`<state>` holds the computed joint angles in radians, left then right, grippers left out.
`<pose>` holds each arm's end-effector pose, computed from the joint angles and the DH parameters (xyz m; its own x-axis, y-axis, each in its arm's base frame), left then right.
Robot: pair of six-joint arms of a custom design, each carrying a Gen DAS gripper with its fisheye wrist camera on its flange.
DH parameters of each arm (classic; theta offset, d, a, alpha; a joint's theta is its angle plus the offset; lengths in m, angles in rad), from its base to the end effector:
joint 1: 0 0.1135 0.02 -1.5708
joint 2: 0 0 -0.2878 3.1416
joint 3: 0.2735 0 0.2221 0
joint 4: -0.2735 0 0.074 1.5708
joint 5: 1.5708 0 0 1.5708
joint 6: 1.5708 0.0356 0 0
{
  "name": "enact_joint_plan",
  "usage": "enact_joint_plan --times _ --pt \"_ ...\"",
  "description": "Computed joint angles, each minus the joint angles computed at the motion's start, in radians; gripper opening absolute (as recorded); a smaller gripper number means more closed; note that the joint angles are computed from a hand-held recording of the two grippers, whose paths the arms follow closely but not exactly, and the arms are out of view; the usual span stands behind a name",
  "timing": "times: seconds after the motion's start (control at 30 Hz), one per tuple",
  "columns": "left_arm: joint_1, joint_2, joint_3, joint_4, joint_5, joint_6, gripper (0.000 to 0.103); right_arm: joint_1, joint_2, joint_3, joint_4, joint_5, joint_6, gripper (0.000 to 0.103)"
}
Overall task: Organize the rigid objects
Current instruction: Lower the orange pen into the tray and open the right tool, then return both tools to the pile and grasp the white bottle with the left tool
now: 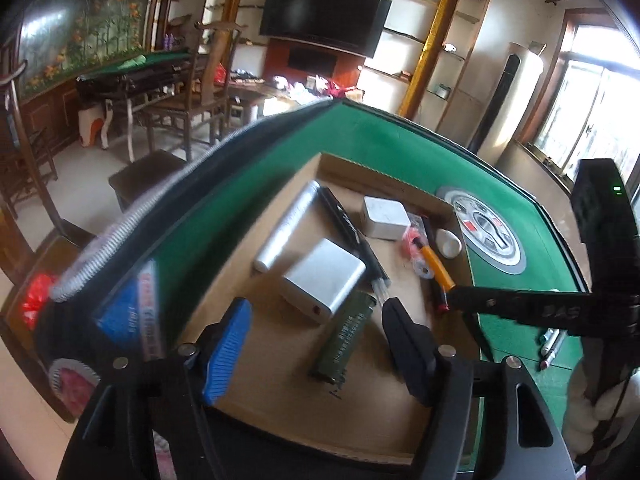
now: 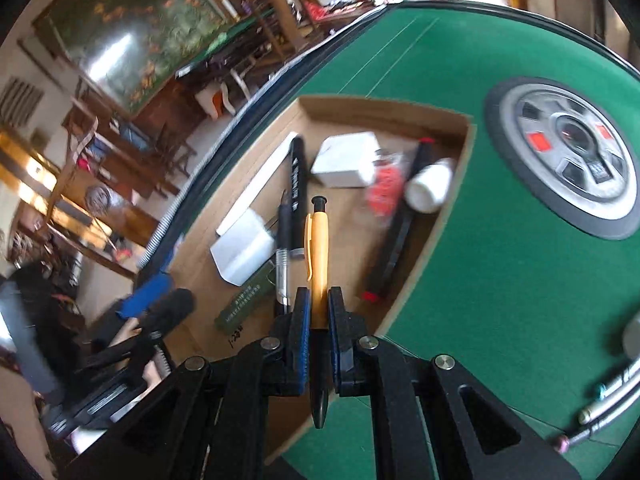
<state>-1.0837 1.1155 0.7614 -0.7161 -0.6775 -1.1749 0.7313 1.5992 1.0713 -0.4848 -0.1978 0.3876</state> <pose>0.0963 -0.1342 0.2648 -0.6637 -0.2828 -0.6925 -0.1676 0.9585 -0.2308 0.2192 0.2061 0.2529 -0.8613 -0.2749 -0.4273 -0.4393 0.8254 0.3545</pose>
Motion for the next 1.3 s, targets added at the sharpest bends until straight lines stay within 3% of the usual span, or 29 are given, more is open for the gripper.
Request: enact_joint_plan --times 0.13,0.23,0.3,0.37,0.67,0.87,1.1,1.17,1.3 --pt "-0.009 0.044 0.049 -0.138 -0.055 -0.086 0.082 0.066 0.101 0.054 -0.003 0.089 0.005 0.009" --pt "-0.006 0.049 0.050 -0.182 -0.077 -0.124 0.086 0.095 0.134 0.063 0.011 0.126 0.021 0.010" --pt "0.003 0.050 0.046 -0.187 -0.077 -0.126 0.087 0.106 0.127 0.053 0.024 0.143 0.023 0.022" --pt "0.003 0.061 0.052 -0.200 -0.077 -0.140 0.088 0.103 0.098 0.028 0.037 0.154 0.024 0.044" --pt "-0.067 0.120 0.117 -0.287 -0.113 -0.215 0.088 0.120 -0.078 -0.069 0.053 0.259 0.011 0.051" --pt "-0.114 0.180 0.183 -0.336 -0.125 -0.241 0.088 0.071 -0.197 -0.154 0.062 0.251 0.000 0.055" --pt "-0.145 0.251 0.256 -0.306 -0.105 -0.183 0.088 -0.172 -0.371 -0.278 0.051 0.140 -0.060 0.056" --pt "-0.144 0.250 0.263 -0.250 -0.083 -0.126 0.088 -0.303 -0.421 -0.311 0.040 0.087 -0.103 0.062" --pt "-0.116 0.284 0.284 -0.074 0.002 0.051 0.090 -0.700 -0.463 -0.341 0.018 -0.070 -0.238 0.062"
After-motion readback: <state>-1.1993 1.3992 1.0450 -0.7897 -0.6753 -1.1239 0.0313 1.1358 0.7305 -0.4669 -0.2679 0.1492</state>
